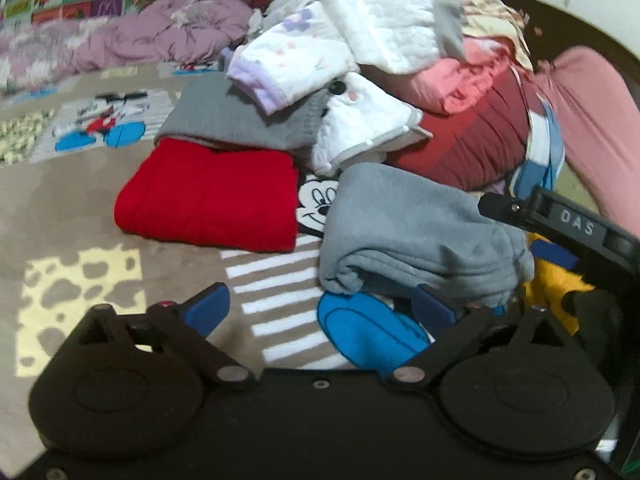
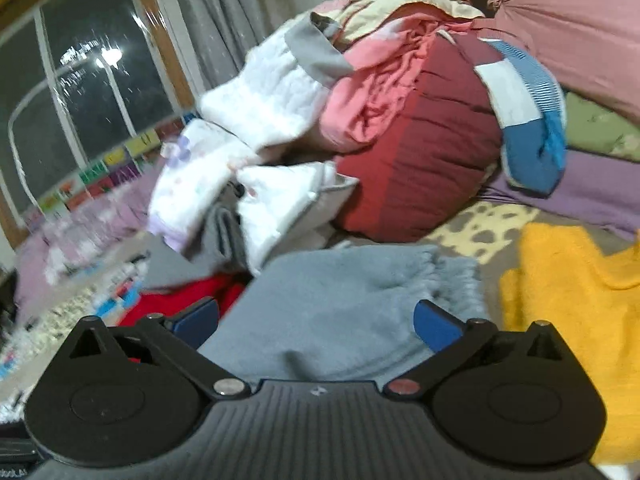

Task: Fold clothes

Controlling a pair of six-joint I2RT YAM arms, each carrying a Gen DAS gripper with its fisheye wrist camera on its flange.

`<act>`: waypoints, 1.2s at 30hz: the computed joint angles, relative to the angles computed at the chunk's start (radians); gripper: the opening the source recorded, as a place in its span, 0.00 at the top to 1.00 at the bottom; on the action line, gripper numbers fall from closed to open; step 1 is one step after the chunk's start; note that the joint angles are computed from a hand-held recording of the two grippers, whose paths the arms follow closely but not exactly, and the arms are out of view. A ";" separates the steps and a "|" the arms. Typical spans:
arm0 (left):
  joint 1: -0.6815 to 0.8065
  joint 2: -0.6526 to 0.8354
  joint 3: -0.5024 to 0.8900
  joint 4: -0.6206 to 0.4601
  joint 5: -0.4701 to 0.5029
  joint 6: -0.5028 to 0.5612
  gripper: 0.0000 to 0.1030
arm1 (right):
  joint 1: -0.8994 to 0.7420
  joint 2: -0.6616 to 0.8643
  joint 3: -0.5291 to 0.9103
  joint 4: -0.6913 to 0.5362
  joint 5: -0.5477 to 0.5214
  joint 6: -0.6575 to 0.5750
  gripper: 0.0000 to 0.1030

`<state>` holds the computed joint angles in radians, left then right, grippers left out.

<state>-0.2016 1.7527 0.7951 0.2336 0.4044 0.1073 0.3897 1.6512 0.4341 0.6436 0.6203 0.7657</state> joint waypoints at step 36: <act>-0.215 -0.644 -0.244 -0.261 -0.334 0.078 0.00 | 0.681 -0.498 0.176 -1.519 0.444 0.937 0.00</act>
